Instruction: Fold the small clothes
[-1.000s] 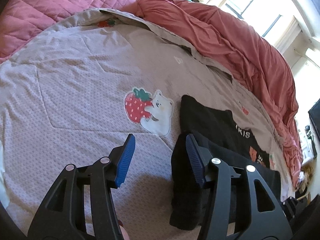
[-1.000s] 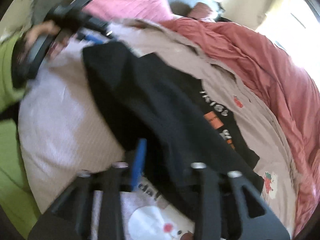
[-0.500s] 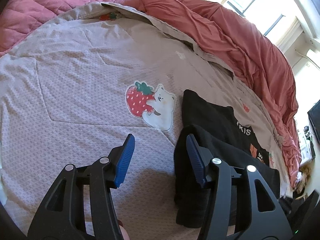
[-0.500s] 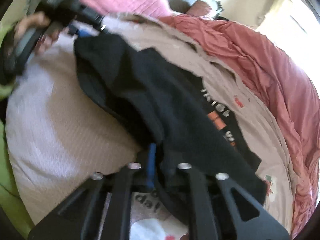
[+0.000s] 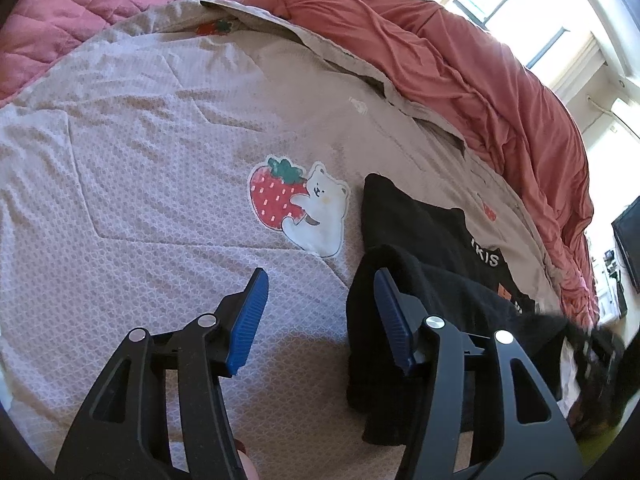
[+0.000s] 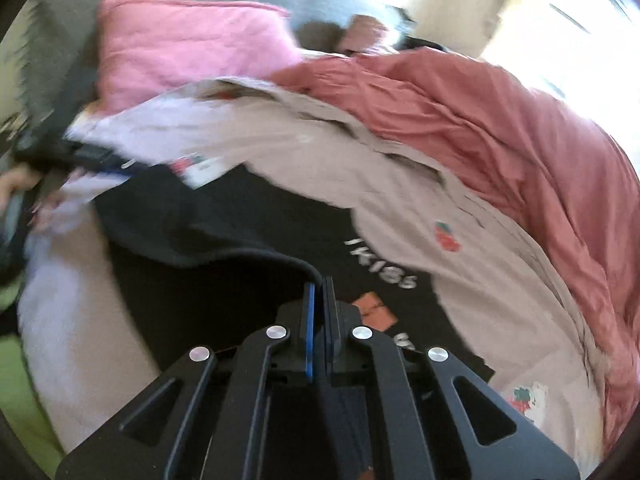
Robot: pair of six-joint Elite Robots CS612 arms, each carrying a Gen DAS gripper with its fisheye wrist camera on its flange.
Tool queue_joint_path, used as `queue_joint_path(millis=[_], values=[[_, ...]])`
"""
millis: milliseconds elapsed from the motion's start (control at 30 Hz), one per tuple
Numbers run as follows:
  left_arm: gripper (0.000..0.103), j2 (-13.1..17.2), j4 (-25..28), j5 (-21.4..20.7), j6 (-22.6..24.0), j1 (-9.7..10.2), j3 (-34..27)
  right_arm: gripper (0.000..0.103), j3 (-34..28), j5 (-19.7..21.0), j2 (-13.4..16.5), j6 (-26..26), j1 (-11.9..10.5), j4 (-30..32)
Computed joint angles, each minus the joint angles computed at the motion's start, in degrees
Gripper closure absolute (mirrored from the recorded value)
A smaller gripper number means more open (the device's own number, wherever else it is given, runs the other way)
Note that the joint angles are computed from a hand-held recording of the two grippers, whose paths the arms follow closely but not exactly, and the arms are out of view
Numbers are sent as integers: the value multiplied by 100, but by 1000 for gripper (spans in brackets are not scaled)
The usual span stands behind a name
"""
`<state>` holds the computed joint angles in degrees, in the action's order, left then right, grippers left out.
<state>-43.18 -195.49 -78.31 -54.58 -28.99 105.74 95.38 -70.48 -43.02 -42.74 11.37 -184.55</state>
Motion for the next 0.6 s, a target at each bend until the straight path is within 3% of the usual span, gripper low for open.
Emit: queue_joint_path(millis=[133,300,333,367,433,533,600], values=[[54,4,-72,-62,30,-4,2,100,466,12,-130,-664,26,155],[54,8,28,-35,28,-23,-24,95,711,-353,-38,-922,96,-192],[54,12,36,-41,10,-21,-25,87,742,-432,-10,-938,114,-323],[54,13,40,-53,-7,-19,-22,62,767,-518,16,-979,136,-451],[54,18,15,-67,-13,-18,-17,30,817,-706,107,-1088,193,-907],[54,8,-6,-49,11,-27,1,30,811,-985,267,-1416,293,-1415],[54,5,-18,-51,12,-29,14,30,720,-1174,369,-1323,330,-1632]])
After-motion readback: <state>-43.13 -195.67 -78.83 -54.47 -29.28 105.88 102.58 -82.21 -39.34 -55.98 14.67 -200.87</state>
